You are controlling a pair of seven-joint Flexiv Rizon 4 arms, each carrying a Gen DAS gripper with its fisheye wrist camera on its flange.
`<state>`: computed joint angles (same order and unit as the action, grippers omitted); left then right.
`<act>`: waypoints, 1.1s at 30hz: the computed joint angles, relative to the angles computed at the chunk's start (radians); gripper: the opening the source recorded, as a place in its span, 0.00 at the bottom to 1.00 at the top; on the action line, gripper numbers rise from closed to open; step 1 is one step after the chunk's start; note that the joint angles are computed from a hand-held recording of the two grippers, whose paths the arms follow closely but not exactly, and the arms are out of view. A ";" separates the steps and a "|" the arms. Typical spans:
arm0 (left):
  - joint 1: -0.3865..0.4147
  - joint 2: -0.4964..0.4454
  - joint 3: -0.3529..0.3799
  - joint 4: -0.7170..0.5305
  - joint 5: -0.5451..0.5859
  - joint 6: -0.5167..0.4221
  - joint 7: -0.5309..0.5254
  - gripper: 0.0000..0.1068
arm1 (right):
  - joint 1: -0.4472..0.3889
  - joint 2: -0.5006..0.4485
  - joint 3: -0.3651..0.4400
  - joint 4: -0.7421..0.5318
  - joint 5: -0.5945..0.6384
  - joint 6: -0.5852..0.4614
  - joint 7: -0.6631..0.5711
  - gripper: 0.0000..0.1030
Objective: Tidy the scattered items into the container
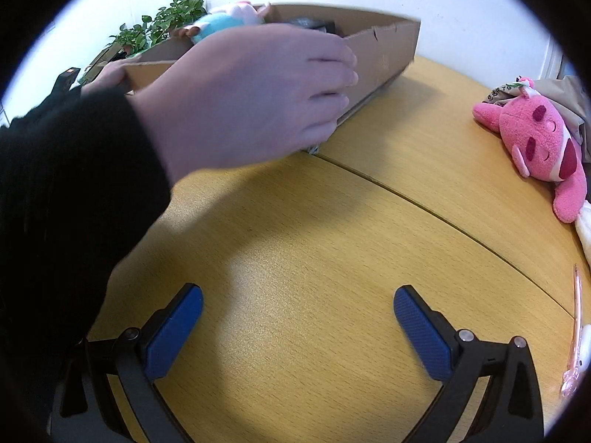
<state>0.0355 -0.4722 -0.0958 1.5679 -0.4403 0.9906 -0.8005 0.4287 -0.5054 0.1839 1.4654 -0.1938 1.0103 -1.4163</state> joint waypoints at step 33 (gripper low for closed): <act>-0.001 -0.035 0.000 -0.060 0.021 -0.024 -0.020 0.96 | 0.004 0.006 -0.002 0.012 -0.008 0.006 0.010 1.00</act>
